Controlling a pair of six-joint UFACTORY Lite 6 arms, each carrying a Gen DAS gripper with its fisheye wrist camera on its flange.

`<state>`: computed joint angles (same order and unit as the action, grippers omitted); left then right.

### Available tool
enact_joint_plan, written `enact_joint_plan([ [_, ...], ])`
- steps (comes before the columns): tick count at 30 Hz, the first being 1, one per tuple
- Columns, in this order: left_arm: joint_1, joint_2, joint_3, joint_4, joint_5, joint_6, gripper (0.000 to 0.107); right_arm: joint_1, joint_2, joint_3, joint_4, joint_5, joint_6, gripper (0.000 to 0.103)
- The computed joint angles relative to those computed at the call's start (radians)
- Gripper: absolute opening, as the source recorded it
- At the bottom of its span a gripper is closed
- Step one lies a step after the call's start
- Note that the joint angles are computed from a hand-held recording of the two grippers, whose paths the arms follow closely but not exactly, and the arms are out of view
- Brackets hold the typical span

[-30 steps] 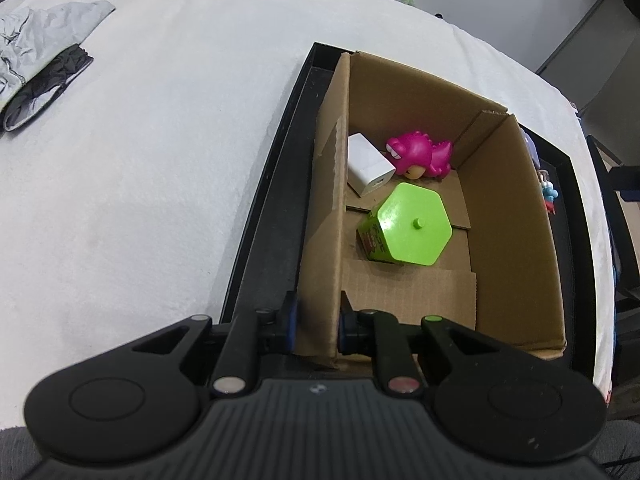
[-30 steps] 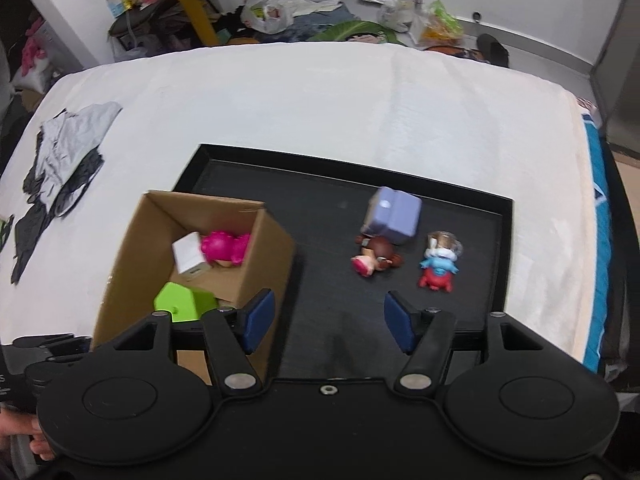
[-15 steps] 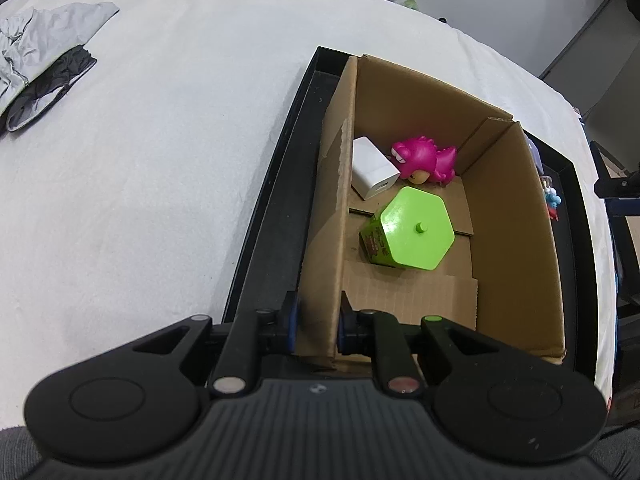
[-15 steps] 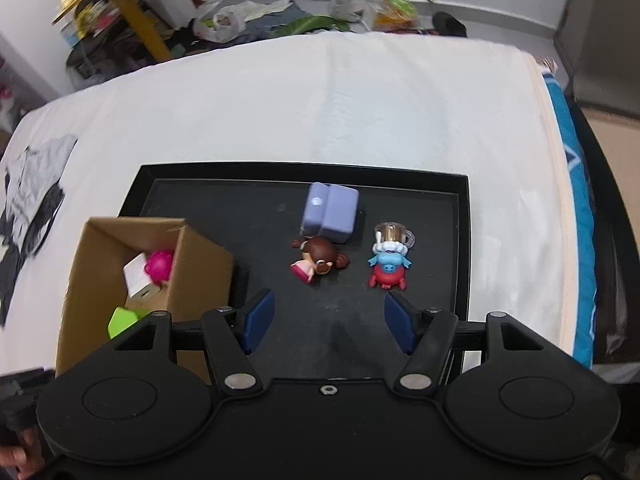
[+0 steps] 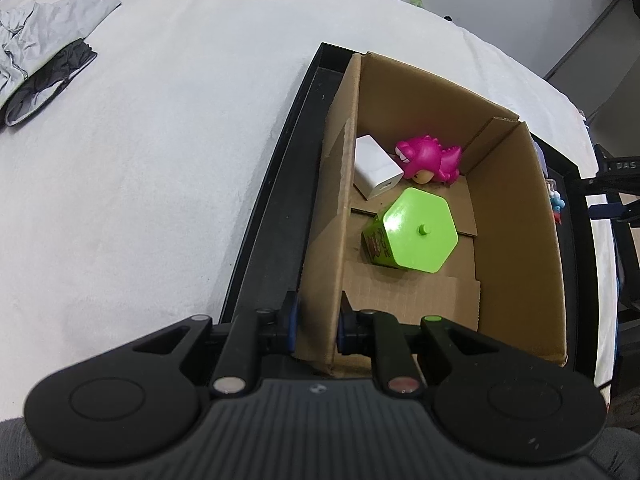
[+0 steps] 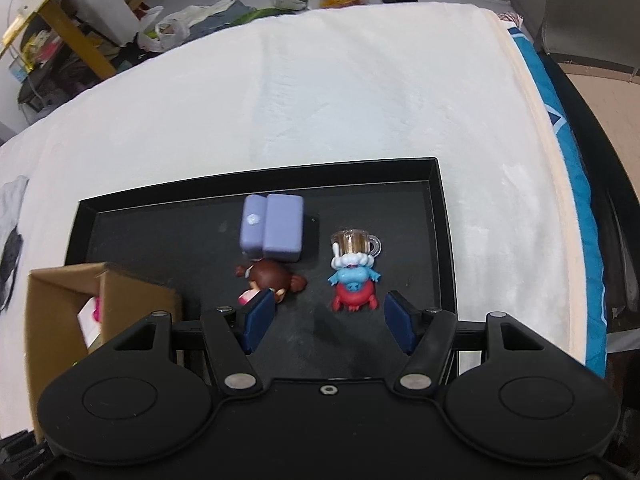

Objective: Organize rigid objects
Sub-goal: 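Move the right gripper to the red-blue figure with the glass mug, then grasp the red-blue figure with the right gripper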

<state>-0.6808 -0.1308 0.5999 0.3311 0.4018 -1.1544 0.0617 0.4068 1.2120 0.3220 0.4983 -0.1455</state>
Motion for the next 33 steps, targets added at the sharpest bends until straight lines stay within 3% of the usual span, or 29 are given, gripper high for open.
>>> enact_joint_plan([
  [14,0.004,0.008,-0.002,-0.010,-0.015,0.023,0.017,0.052,0.214,0.134,-0.207,-0.054,0.221,0.060],
  [26,0.002,0.015,-0.011,0.002,-0.038,0.020,0.017,0.114,0.273,0.156,-0.434,-0.079,0.436,0.059],
  [27,0.003,0.017,-0.011,0.003,-0.040,0.020,0.017,0.115,0.270,0.152,-0.441,-0.082,0.447,0.058],
  [29,0.004,0.023,-0.007,0.001,-0.040,0.021,0.017,0.125,0.261,0.154,-0.446,-0.067,0.442,0.039],
  [33,-0.004,0.025,-0.007,0.021,-0.038,0.001,0.017,0.146,0.242,0.162,-0.485,-0.019,0.462,0.039],
])
